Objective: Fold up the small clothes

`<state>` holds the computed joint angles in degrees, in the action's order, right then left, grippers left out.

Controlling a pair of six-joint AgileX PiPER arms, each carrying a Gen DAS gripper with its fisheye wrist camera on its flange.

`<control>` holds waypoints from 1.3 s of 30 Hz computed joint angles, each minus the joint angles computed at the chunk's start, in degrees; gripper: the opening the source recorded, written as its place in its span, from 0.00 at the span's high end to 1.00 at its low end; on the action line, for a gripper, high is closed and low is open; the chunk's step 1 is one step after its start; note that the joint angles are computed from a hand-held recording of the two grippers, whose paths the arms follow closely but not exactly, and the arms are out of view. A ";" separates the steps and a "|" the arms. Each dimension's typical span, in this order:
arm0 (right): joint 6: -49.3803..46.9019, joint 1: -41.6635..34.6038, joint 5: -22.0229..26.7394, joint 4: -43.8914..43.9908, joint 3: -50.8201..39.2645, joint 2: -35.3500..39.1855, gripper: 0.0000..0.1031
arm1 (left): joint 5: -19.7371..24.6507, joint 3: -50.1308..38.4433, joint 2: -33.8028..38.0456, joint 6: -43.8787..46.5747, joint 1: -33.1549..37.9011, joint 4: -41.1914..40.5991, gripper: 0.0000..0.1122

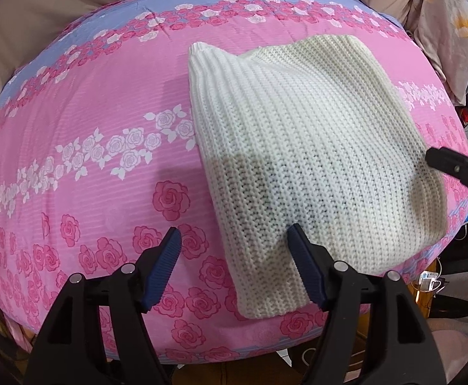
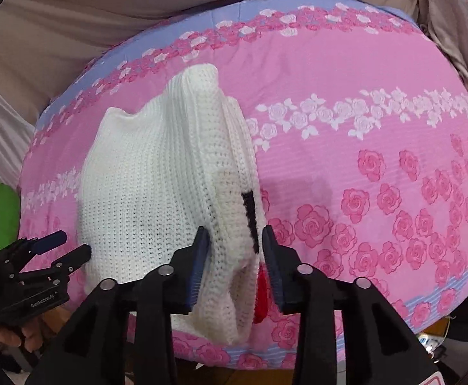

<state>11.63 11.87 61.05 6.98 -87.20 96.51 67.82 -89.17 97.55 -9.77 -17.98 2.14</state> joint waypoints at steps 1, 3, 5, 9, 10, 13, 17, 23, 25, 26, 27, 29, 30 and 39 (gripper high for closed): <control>0.34 0.19 -0.07 -1.34 -0.58 -0.06 0.53 | -0.17 0.07 -0.18 0.29 0.33 -0.45 0.40; -0.73 -0.33 0.56 -1.17 -2.52 0.87 0.47 | -1.84 0.67 -1.47 2.69 2.93 -5.97 0.39; -1.44 -1.20 0.68 -0.28 -4.01 1.98 0.40 | -3.50 1.29 -2.31 6.48 7.67 -16.05 0.27; -3.70 -2.23 -0.28 2.59 -5.59 4.57 0.27 | -4.51 0.25 1.71 8.74 14.27 -29.34 0.23; -4.30 -2.47 -0.47 3.14 -6.02 5.58 0.24 | -4.33 -0.83 3.60 7.64 14.29 -29.03 0.23; -6.23 -3.85 0.50 6.95 -7.52 9.41 0.23 | -4.79 -1.77 7.82 6.79 14.32 -30.48 0.23; -8.82 -6.66 0.68 16.71 -6.74 12.96 0.22 | -5.73 0.64 10.61 8.29 15.56 -37.50 0.23; -10.94 -8.00 -0.95 26.18 -4.94 15.45 0.22 | -5.18 -1.85 11.09 7.00 13.83 -37.38 0.44; -11.83 -7.79 -1.02 26.80 -5.57 15.23 0.52 | -4.52 -3.83 10.32 8.36 12.99 -36.86 0.54; -11.97 -7.79 -0.70 27.06 -6.10 15.07 0.56 | -3.80 -5.07 10.15 9.39 12.82 -37.42 0.57; -11.88 -7.94 -0.01 27.14 -6.86 14.52 0.62 | -2.52 -7.05 9.88 10.55 12.58 -39.06 0.58; -12.54 -8.54 0.49 27.96 -7.54 12.60 0.69 | -0.71 -11.12 9.58 11.41 11.48 -41.08 0.59; -12.46 -8.79 0.84 27.59 -8.14 11.11 0.71 | -0.22 -13.24 9.96 11.26 10.82 -41.05 0.59; -10.68 -12.71 3.84 17.56 -10.39 9.19 0.67 | -2.30 -16.28 16.03 2.92 3.01 -23.67 0.42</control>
<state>0.94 -0.84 64.89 24.54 -97.59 105.70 65.53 -105.45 113.58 -6.85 -14.97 -21.53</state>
